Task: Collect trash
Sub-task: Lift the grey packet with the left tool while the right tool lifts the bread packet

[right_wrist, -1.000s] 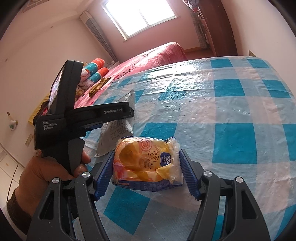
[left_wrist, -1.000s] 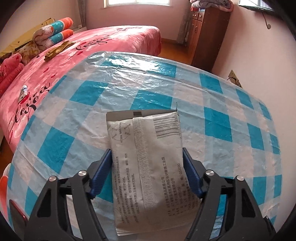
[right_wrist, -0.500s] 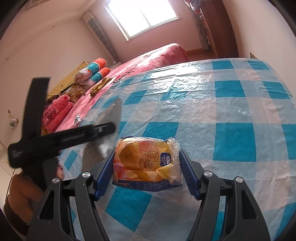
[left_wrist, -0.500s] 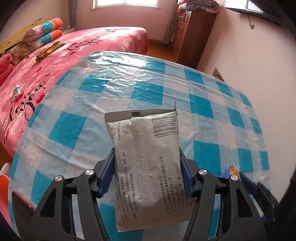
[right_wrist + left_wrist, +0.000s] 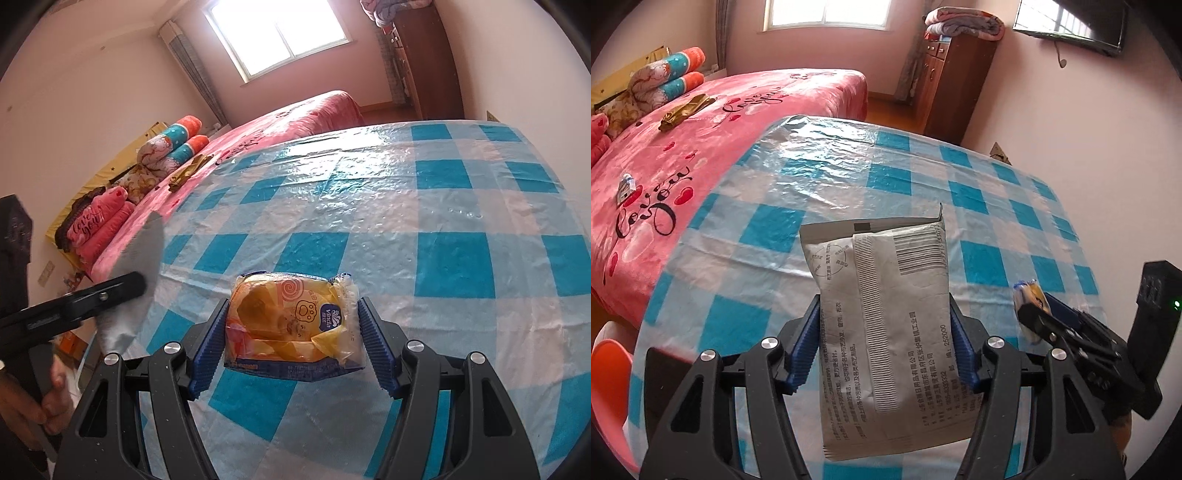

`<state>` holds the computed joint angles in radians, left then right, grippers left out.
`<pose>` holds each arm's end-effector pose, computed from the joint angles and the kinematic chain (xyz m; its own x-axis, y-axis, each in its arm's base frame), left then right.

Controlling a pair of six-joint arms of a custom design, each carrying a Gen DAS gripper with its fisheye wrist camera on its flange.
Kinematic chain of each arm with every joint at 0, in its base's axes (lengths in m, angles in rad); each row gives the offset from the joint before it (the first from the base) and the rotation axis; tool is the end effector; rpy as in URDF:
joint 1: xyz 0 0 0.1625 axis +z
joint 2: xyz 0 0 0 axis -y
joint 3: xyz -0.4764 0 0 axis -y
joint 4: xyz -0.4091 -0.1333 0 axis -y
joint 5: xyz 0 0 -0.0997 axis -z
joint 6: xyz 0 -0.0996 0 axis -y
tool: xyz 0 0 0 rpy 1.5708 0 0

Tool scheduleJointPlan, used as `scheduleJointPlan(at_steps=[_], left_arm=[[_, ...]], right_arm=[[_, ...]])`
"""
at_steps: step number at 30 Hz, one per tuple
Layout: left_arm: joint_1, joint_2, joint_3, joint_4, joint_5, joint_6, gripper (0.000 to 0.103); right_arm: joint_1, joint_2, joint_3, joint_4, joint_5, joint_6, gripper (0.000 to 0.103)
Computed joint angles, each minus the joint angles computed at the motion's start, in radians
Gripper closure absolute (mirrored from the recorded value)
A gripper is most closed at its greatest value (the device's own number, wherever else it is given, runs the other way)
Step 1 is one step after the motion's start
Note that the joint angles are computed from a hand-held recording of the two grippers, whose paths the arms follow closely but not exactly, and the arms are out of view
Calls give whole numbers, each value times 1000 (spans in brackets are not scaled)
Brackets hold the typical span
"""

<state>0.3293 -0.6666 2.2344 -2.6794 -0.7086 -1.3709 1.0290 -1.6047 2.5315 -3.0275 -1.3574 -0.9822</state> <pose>-0.3453 -0.3388 -0.0543 -0.8099 -0.1402 -0.5696 0.2743 0.7678 -0.5791 -0.0558 -0.3921 0.2779 -0.8656 -0.3860 0.3189 -0.4953 0.7533 -0.4326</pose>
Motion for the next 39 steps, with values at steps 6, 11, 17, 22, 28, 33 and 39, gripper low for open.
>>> scheduleJointPlan(at_steps=[6,11,17,22,28,33,39], left_arm=[[-48,-33,66,-23,-14,-31,40],[-81,-63,118,-38,-24,-63,40],[-131,-120,173,48,-14,-160,40],[-168,-179,216,139,-8,-247,40],[-225,-265,255,325,-7,-383,40],[-265,-337,284,454,-21,-479,39],[-314,-412,320,593,-64,-587,39]], right_arm=[[7,-45,46,-32,5,-11,35],[17,-73,61,-20,9,14,35],[44,-79,89,-37,-21,49,35],[64,-93,116,-43,-41,69,35],[116,-96,153,-86,-77,83,35],[171,-81,185,-132,-115,84,35],[238,-47,208,-168,-156,94,35]])
